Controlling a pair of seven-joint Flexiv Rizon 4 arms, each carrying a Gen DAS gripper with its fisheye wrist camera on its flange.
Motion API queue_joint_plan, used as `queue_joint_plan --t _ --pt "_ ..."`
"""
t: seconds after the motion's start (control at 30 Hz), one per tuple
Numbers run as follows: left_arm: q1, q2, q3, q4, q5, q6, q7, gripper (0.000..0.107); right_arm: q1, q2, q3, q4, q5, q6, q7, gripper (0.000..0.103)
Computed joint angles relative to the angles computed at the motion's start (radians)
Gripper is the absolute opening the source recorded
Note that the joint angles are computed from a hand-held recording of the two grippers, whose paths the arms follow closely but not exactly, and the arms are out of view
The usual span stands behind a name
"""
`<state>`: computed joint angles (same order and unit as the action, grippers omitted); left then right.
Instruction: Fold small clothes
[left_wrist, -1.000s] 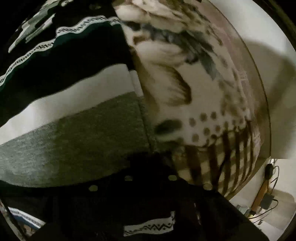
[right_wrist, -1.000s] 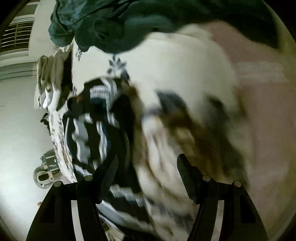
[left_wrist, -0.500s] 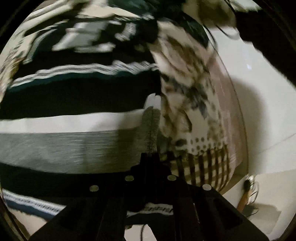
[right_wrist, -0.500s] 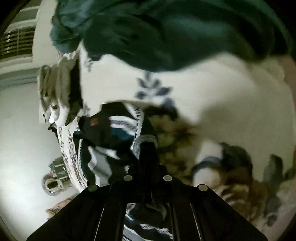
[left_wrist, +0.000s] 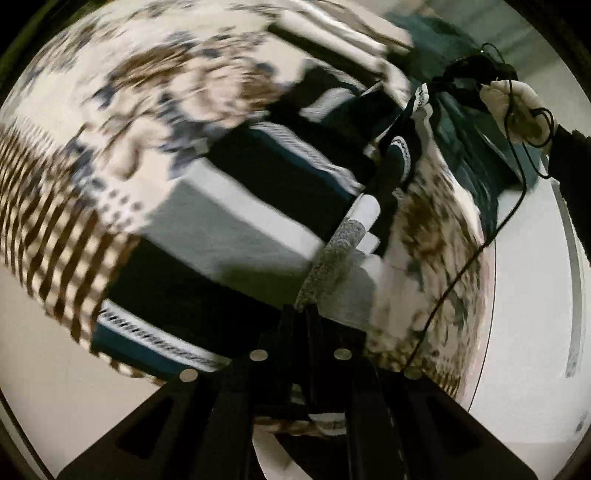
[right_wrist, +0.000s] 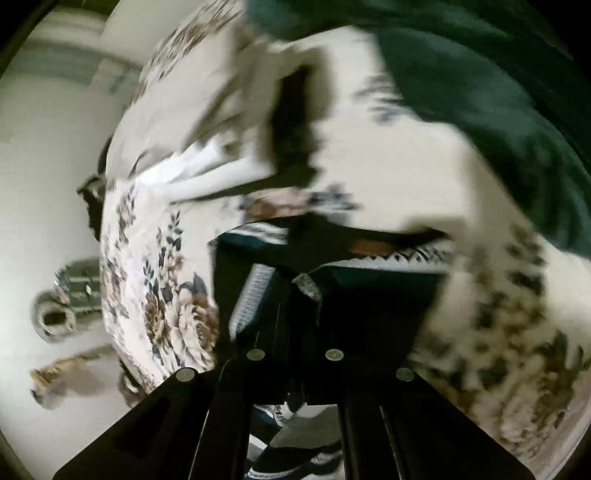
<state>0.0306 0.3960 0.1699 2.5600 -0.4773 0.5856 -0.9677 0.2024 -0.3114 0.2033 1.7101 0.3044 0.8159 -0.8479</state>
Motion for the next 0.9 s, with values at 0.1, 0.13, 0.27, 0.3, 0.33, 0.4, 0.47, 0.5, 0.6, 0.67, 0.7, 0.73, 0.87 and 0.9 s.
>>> queue_joint_plan --t 0.1,0.13,0.27,0.3,0.33,0.4,0.47,0.5,0.6,0.67,0.7,0.73,0.87,0.9 --pt "0.041 -0.07 0.033 -0.014 -0.037 0.028 0.037 0.004 0.083 -0.161 -0.022 -0.189 -0.11 -0.088 0.088 0.004" --pt "0.055 -0.096 0.041 -0.022 -0.055 0.04 0.059 0.004 0.107 -0.208 -0.03 -0.247 -0.145 -0.119 0.118 0.004" --pt "0.111 -0.164 0.061 -0.049 -0.093 0.057 0.131 0.004 0.18 -0.391 -0.043 -0.479 -0.239 -0.24 0.198 0.004" --pt "0.128 -0.191 0.066 -0.059 -0.098 0.062 0.155 0.004 0.188 -0.423 -0.043 -0.522 -0.251 -0.26 0.205 0.004" --pt "0.142 -0.206 0.065 -0.064 -0.098 0.06 0.168 0.004 0.2 -0.461 -0.046 -0.572 -0.265 -0.288 0.215 0.004" --pt "0.173 -0.272 0.067 -0.087 -0.097 0.04 0.217 0.004 0.222 -0.538 -0.048 -0.68 -0.287 -0.363 0.228 0.004" --pt "0.206 -0.34 0.059 -0.113 -0.06 0.011 0.218 0.005 0.224 -0.611 -0.03 -0.79 -0.274 -0.452 0.208 0.004" --pt "0.227 -0.383 0.058 -0.129 -0.023 0.014 0.207 0.005 0.223 -0.632 -0.02 -0.816 -0.274 -0.468 0.21 0.007" --pt "0.295 -0.456 0.073 -0.184 0.023 -0.039 0.192 0.017 0.23 -0.576 -0.028 -0.725 -0.232 -0.372 0.227 0.046" --pt "0.335 -0.481 0.077 -0.21 -0.023 -0.083 0.198 0.05 0.212 -0.483 0.019 -0.563 -0.299 -0.242 0.281 0.056" --pt "0.351 -0.487 0.076 -0.22 -0.05 -0.104 0.204 0.053 0.23 -0.418 -0.002 -0.482 -0.28 -0.206 0.281 0.056" --pt "0.359 -0.491 0.071 -0.226 -0.068 -0.118 0.208 0.054 0.253 -0.354 -0.025 -0.4 -0.258 -0.173 0.278 0.056" --pt "0.345 -0.49 0.036 -0.25 -0.059 -0.182 0.272 0.054 0.232 -0.103 0.097 -0.075 -0.212 -0.168 0.373 0.056" --pt "0.334 -0.492 0.026 -0.251 -0.051 -0.199 0.284 0.054 0.233 -0.056 0.124 0.007 -0.182 -0.141 0.393 0.056"
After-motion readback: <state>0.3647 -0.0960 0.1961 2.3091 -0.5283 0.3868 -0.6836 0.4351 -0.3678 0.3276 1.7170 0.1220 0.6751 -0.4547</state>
